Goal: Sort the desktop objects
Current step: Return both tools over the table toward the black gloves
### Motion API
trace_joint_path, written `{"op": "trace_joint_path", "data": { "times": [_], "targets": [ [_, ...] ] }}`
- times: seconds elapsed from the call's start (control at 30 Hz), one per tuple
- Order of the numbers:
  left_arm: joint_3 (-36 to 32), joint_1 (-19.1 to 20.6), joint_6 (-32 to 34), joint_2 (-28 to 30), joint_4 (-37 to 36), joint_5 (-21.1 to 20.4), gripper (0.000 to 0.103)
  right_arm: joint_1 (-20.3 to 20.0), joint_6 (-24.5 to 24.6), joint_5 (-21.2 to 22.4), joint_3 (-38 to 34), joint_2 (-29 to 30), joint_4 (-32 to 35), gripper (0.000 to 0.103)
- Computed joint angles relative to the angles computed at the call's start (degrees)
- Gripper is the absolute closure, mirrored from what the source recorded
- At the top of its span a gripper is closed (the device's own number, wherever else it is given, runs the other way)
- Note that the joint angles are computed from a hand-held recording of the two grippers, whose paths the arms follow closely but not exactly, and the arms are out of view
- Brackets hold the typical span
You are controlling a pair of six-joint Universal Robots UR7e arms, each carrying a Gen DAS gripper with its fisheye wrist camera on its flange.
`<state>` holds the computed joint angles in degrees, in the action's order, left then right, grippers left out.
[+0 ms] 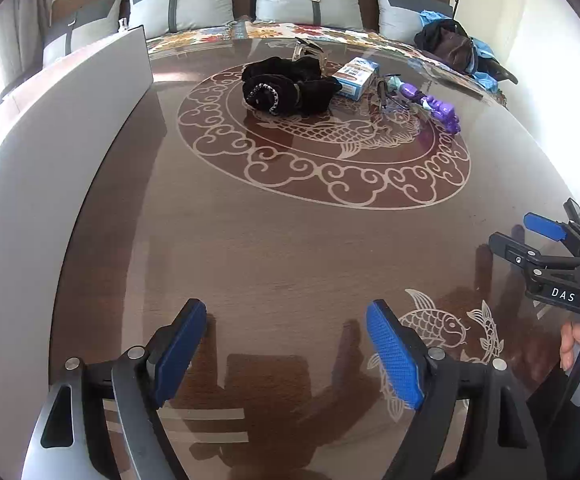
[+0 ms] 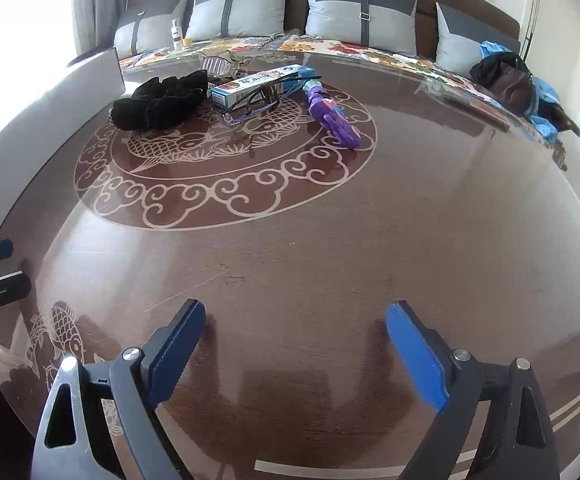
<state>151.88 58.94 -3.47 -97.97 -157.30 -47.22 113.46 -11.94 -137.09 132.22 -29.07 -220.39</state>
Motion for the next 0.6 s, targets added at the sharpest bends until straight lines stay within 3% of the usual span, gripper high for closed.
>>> {"op": "trace_joint_path", "data": {
  "times": [0.3,0.5,0.6],
  "targets": [
    [-1.0,1.4,4.1,4.5,-4.9,3.0,0.02,-1.2,-1.1,1.9,-0.4,1.3,-3.5,0.005],
    [-2.5,3.2,4.8,7.5,-7.8,3.2,0.001,-1.4,-0.8,2.1,-0.4,1.1,-2.5,0.0],
    [-2.7,3.2,3.6,8.8,-9.1,3.8,0.0,-1.4,-0.9,2.1,-0.4,1.1,-2.6,0.0]
  ]
}}
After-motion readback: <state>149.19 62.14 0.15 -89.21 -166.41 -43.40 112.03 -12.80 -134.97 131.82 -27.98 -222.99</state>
